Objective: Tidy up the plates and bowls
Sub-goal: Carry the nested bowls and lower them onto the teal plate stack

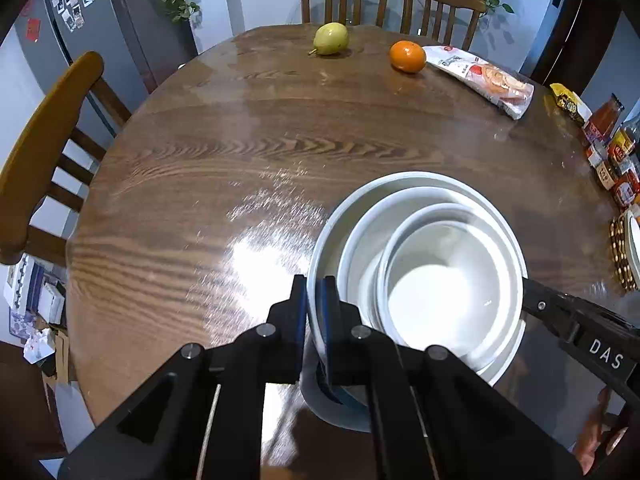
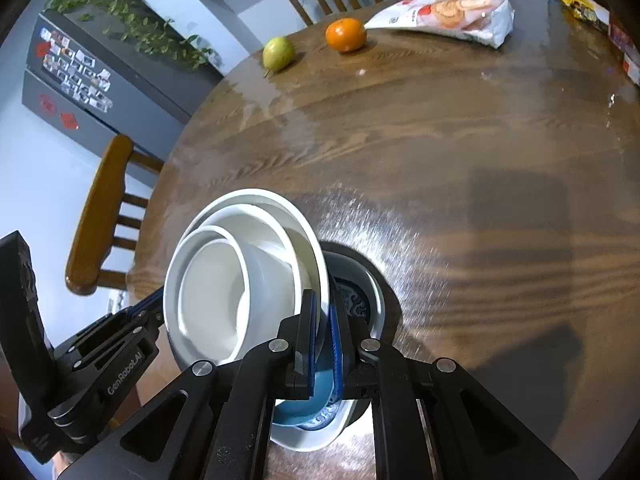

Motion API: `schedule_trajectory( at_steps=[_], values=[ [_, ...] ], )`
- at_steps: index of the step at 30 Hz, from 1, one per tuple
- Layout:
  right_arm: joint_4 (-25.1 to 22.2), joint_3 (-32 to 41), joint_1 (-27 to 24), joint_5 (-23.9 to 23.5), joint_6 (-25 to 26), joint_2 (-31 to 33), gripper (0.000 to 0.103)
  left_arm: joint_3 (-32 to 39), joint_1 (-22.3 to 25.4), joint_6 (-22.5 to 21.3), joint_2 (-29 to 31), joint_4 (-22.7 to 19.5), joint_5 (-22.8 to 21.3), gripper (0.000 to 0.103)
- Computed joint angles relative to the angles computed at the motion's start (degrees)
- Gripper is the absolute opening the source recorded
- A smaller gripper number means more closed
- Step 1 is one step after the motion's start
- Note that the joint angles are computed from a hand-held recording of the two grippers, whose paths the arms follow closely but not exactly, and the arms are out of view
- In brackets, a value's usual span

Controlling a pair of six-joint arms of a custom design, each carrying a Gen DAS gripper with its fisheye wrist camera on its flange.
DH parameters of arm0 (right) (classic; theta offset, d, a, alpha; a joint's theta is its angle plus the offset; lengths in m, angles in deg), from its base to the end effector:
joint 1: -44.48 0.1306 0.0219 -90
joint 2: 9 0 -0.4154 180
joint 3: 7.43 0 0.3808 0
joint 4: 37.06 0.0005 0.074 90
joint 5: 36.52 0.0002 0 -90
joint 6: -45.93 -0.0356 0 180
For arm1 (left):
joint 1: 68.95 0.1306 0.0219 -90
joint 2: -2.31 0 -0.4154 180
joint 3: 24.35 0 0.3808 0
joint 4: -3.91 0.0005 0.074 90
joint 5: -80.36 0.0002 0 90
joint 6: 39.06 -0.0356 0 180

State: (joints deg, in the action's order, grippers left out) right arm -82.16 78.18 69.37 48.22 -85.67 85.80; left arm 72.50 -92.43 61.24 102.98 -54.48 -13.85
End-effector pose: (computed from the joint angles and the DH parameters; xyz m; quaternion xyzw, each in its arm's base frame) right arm 0.4490 0.2114 0.3947 0.1242 0.9428 0.2044 0.2322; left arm 0.4866 -0.2091 0.4165 0.1026 0.9647 -0.0356 0.2400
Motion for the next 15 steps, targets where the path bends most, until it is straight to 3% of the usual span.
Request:
schedule_trajectory(
  at_steps=[11, 15],
  values=[
    [-0.69, 2.54, -0.83, 4.57, 2.98, 1.71, 0.01, 2.53, 0.03, -0.22, 2.51, 1.81, 1.19, 0.003],
    [-1.09, 2.82, -0.56, 5.88, 3.32, 1.75, 0.01, 2.12, 0.18, -0.51, 2.27, 2.34, 1.2, 0.008]
  ],
)
